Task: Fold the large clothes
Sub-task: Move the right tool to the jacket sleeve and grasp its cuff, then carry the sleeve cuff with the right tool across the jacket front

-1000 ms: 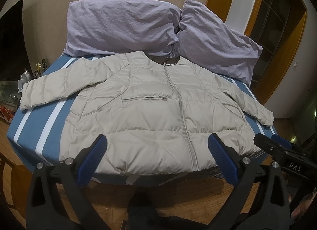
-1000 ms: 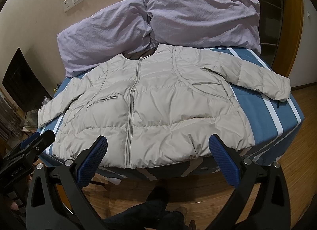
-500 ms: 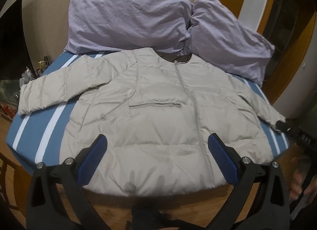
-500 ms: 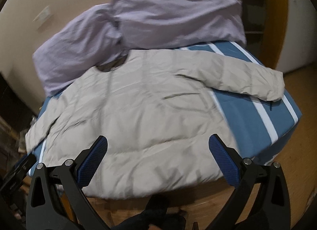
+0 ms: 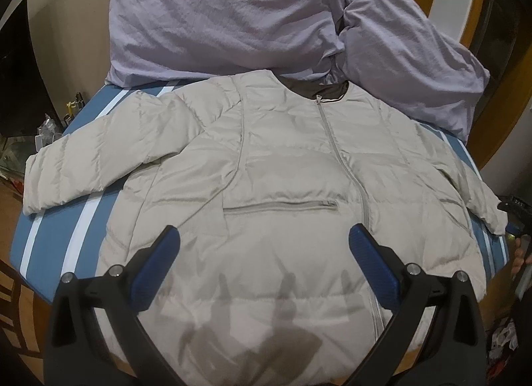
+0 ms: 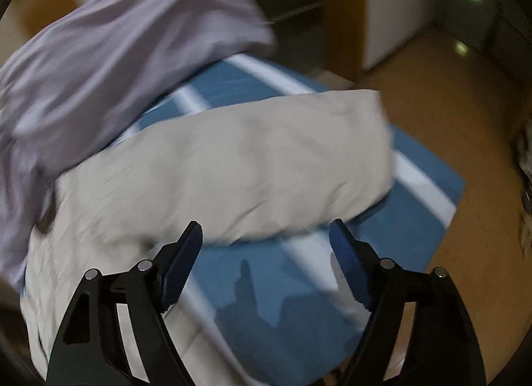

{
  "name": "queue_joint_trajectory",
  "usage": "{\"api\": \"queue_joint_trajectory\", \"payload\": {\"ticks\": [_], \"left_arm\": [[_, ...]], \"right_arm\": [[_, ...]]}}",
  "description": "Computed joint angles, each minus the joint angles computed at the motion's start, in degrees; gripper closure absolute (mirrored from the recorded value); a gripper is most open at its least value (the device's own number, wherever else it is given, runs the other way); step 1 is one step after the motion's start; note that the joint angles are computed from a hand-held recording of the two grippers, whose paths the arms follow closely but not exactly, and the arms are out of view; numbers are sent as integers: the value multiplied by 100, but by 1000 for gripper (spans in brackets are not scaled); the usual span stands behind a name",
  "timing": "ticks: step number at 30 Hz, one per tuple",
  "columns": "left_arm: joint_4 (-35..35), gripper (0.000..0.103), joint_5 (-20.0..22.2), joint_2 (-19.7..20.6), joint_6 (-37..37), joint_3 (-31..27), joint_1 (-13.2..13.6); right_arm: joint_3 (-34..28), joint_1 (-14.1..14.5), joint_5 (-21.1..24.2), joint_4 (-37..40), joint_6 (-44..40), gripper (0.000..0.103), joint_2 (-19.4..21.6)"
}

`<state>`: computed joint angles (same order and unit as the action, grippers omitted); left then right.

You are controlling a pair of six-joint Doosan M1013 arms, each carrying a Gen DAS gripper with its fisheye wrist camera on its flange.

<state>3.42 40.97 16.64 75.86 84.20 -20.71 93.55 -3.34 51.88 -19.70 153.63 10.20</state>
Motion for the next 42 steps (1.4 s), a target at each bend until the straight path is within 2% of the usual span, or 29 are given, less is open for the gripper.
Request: {"api": "queue_joint_trajectory", "payload": {"ticks": [4,5,7,13,16,17,18,19,22,26,29,33,42], "left_arm": [[30,2,131,132,-28,-164,15],[44,2,157,159,-46,-196,16],[58,2,221,210,-76,-256,28],[50,2,394,344,-136,-425,71],[26,2,436,395,-111,-483,77],[14,2,449,406,-98,-495,77],[-13,2,463,420,-70,-508,79],[-36,2,474,432,-42,-519,79],[-90,2,491,462,25,-549,85],[-144,2,451,472,67,-565,109],[-174,2,406,472,56,-572,139],[-228,2,345,463,16,-560,187],[-341,2,192,363,-84,-407,316]], "right_arm": [[-44,-483,251,4,468,27,147],[-44,-487,249,17,457,27,146],[-22,-692,315,114,657,27,202],[82,-860,212,413,710,31,254],[170,-851,49,382,650,37,226],[98,-838,199,447,621,43,269],[109,-838,103,478,502,48,269],[136,-849,-25,567,380,60,255],[63,-810,46,540,303,74,284],[-305,-641,602,80,278,85,450],[-666,-441,1019,-452,233,86,588],[-1144,-237,1029,-755,-148,87,746],[-2460,311,824,-189,-1694,87,1488]]}}
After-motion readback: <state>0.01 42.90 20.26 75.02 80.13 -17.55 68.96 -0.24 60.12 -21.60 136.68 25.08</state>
